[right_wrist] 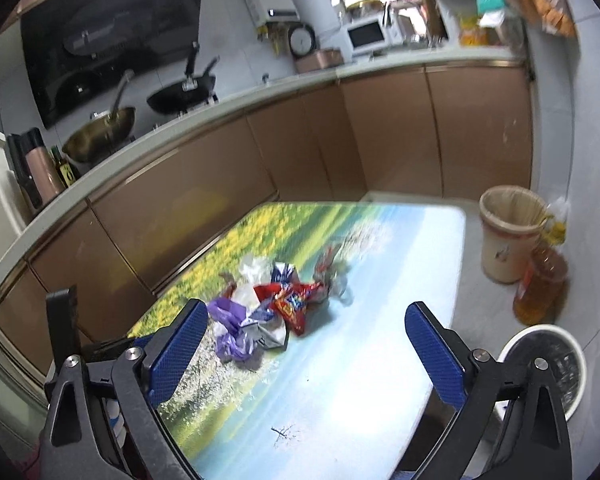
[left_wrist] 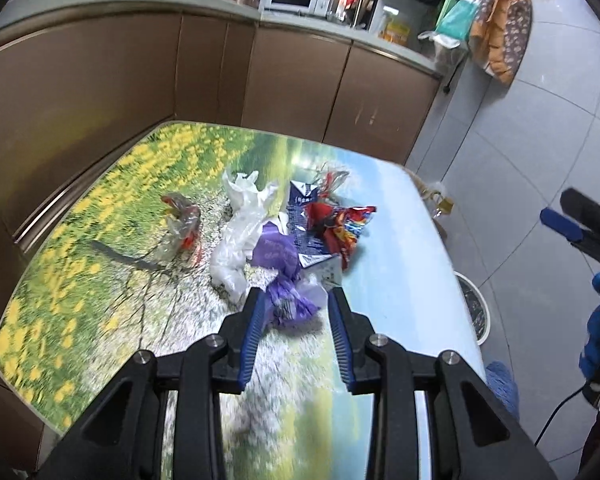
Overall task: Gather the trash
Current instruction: 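Move both open tools back over the remaining trash on the table, then grasp a purple bag with the left tool while the right tool grasps the red candy wrapper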
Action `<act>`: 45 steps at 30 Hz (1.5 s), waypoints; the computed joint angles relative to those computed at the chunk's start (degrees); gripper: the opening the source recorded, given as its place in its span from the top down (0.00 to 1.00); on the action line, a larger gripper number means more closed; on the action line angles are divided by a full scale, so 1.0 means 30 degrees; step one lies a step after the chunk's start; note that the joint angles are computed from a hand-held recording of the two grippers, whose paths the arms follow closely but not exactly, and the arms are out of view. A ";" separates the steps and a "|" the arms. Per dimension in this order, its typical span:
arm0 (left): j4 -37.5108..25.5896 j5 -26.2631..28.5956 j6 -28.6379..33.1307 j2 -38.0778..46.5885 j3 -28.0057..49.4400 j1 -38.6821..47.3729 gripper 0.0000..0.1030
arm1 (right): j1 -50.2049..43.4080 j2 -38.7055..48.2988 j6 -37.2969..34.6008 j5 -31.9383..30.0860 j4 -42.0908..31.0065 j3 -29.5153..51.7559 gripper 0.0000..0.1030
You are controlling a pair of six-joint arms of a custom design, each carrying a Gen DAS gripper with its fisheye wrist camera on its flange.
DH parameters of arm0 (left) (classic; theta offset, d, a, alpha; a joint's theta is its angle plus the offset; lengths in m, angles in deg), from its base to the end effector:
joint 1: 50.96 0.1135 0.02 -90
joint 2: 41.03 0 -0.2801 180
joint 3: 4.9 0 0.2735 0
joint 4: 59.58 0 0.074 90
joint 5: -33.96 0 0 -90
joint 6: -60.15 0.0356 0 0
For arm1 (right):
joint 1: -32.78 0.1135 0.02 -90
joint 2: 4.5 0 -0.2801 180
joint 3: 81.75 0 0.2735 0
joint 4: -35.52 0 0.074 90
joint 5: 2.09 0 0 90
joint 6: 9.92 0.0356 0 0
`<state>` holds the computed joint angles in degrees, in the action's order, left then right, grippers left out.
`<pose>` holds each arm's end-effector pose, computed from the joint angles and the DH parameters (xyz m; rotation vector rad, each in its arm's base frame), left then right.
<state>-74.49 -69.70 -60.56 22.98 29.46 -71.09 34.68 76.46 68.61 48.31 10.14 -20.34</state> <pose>0.2022 -0.0652 0.1538 -0.3303 2.3033 -0.1663 0.3046 0.0328 0.2270 -0.5861 2.1599 0.7175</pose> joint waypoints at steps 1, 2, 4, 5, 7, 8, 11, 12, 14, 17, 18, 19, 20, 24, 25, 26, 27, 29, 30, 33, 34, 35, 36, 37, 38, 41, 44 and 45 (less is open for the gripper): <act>0.0648 0.0439 0.0320 0.1039 0.0301 0.0609 0.70 | 0.0342 0.0729 0.0062 0.0228 0.0225 0.0245 0.05; 0.0968 0.0648 0.0519 0.1628 0.0518 0.0964 0.70 | 0.0663 0.1419 0.0144 0.0433 0.0461 0.0487 0.05; 0.1748 0.1111 0.1040 0.2939 0.1012 0.1744 0.70 | 0.1243 0.2832 0.0310 0.0732 0.0721 0.1152 0.05; 0.1919 0.1235 0.1236 0.3426 0.1280 0.2007 0.70 | 0.1528 0.3492 0.0418 0.0875 0.0830 0.1492 0.05; 0.2314 0.1457 0.1610 0.4503 0.1826 0.2575 0.70 | 0.2044 0.4769 0.0556 0.1044 0.0847 0.2307 0.05; 0.2524 0.1678 0.1752 0.4947 0.2031 0.2834 0.70 | 0.2319 0.5354 0.0656 0.1117 0.0896 0.2670 0.05; 0.3056 0.2496 0.2158 0.6029 0.2530 0.3404 0.69 | 0.3192 0.7148 0.0895 0.1355 0.0849 0.4023 0.05; 0.3301 0.2826 0.2241 0.6381 0.2646 0.3543 0.69 | 0.3454 0.7730 0.0975 0.1393 0.0799 0.4477 0.05; 0.3640 0.3260 0.2252 0.6651 0.2708 0.3670 0.69 | 0.3895 0.9062 0.1258 0.1319 0.0510 0.5583 0.07; 0.4133 0.3514 0.2343 0.6970 0.2718 0.3766 0.69 | 0.4498 1.0998 0.1798 0.1434 0.0044 0.7273 0.13; 0.4314 0.3615 0.2358 0.7052 0.2682 0.3771 0.69 | 0.4623 1.1634 0.2005 0.1428 -0.0109 0.7814 0.15; 0.4382 0.3656 0.2350 0.7120 0.2704 0.3751 0.69 | 0.4737 1.2284 0.2265 0.1361 -0.0282 0.8388 0.17; 0.4439 0.3666 0.2344 0.7165 0.2716 0.3716 0.70 | 0.4836 1.2810 0.2512 0.1296 -0.0403 0.8851 0.20; 0.4672 0.3359 0.2392 0.7272 0.2738 0.3410 0.74 | 0.5109 1.4525 0.3096 0.0958 -0.0994 1.0465 0.30; 0.4751 0.3374 0.2406 0.7333 0.2756 0.3393 0.80 | 0.5179 1.4833 0.3127 0.0955 -0.1104 1.0752 0.36; 0.4780 0.3365 0.2392 0.7336 0.2749 0.3358 0.83 | 0.5228 1.5048 0.3136 0.0963 -0.1151 1.0932 0.41; 0.4718 0.3180 0.2327 0.7358 0.2796 0.3247 0.86 | 0.5271 1.5273 0.3153 0.0920 -0.1229 1.1138 0.44; 0.4776 0.3027 0.2246 0.7279 0.2691 0.3096 0.87 | 0.5247 1.5622 0.3211 0.0677 -0.1329 1.1386 0.58; 0.4800 0.2917 0.2199 0.7217 0.2618 0.2993 0.88 | 0.5278 1.5704 0.3211 0.0636 -0.1324 1.1425 0.62; 0.4774 0.2525 0.2031 0.6899 0.2390 0.2699 0.89 | 0.5146 1.5483 0.3056 0.0223 -0.1134 1.1082 0.71; 0.4749 0.2544 0.1962 0.6737 0.2278 0.2690 0.90 | 0.5116 1.5336 0.2995 0.0119 -0.1021 1.0904 0.74; 0.4688 0.2569 0.1876 0.6579 0.2207 0.2674 0.90 | 0.5094 1.5133 0.2877 0.0114 -0.0959 1.0699 0.76; 0.4622 0.2540 0.1762 0.6345 0.2083 0.2602 0.90 | 0.5054 1.4893 0.2709 0.0076 -0.0944 1.0461 0.78; 0.4511 0.2461 0.1647 0.6040 0.1941 0.2499 0.91 | 0.4987 1.4647 0.2547 0.0022 -0.1012 1.0258 0.82; 0.4379 0.2329 0.1564 0.5758 0.1837 0.2387 0.91 | 0.4931 1.4364 0.2420 0.0003 -0.1026 0.9989 0.83; 0.3767 0.1763 0.1190 0.4577 0.1464 0.1853 0.91 | 0.4730 1.3462 0.2040 -0.0125 -0.0962 0.9045 0.85; 0.2971 0.1290 0.0670 0.3152 0.1002 0.1340 0.91 | 0.4529 1.2471 0.1533 -0.0241 -0.1002 0.8065 0.91; 0.2752 0.1200 0.0532 0.2700 0.0836 0.1224 0.91 | 0.4454 1.2158 0.1363 -0.0247 -0.0990 0.7750 0.92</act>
<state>-66.23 -66.09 -58.97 31.08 31.97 -67.42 48.04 112.93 72.70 47.57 7.17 2.91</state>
